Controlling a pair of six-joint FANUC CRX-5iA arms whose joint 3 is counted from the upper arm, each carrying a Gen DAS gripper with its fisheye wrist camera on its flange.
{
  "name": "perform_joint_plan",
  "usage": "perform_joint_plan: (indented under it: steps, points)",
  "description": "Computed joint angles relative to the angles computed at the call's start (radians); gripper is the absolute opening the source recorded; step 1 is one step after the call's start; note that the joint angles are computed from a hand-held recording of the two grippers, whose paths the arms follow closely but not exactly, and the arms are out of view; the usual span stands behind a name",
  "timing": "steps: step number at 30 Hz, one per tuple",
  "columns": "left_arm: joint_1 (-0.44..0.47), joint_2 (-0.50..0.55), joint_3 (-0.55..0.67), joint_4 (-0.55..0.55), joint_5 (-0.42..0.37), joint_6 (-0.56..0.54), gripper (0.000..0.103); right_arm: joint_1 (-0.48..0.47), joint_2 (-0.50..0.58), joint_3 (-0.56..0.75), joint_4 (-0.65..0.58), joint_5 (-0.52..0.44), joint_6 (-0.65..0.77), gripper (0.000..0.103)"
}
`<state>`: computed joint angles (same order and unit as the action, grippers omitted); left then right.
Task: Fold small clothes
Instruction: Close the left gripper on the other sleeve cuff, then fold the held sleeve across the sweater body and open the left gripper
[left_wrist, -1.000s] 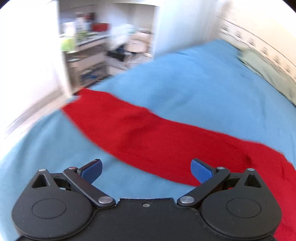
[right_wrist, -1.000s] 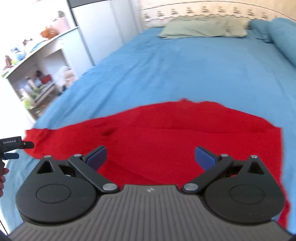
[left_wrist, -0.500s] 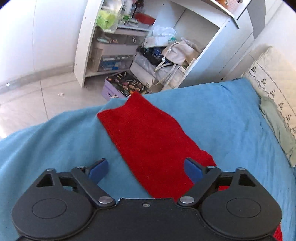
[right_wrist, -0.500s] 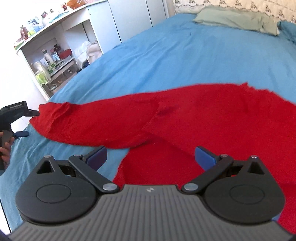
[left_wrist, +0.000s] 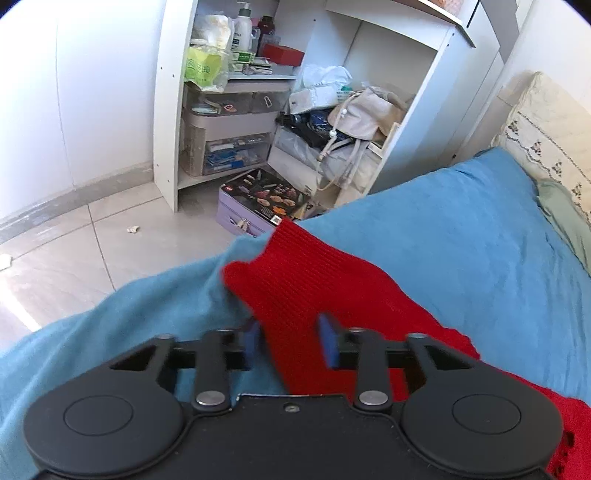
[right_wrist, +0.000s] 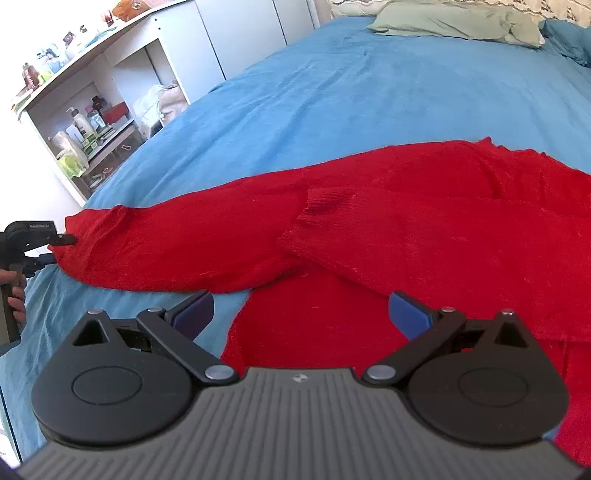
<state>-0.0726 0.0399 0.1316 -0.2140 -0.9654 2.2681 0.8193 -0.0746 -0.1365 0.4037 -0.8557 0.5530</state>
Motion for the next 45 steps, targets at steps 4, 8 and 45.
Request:
perform_joint_plan:
  steps: [4, 8, 45]
  points:
    - [-0.013, -0.004, 0.012, -0.020, -0.015, -0.018, 0.006, 0.001, -0.004, -0.012, 0.021, -0.005, -0.025, 0.103]
    - [-0.043, -0.020, 0.033, -0.040, 0.005, -0.030, 0.006, 0.001, -0.018, -0.021, 0.046, -0.021, -0.063, 0.103]
    - [-0.698, 0.880, 1.229, 0.404, -0.142, -0.376, 0.005, -0.391, -0.492, -0.338, 0.133, -0.251, -0.163, 0.103]
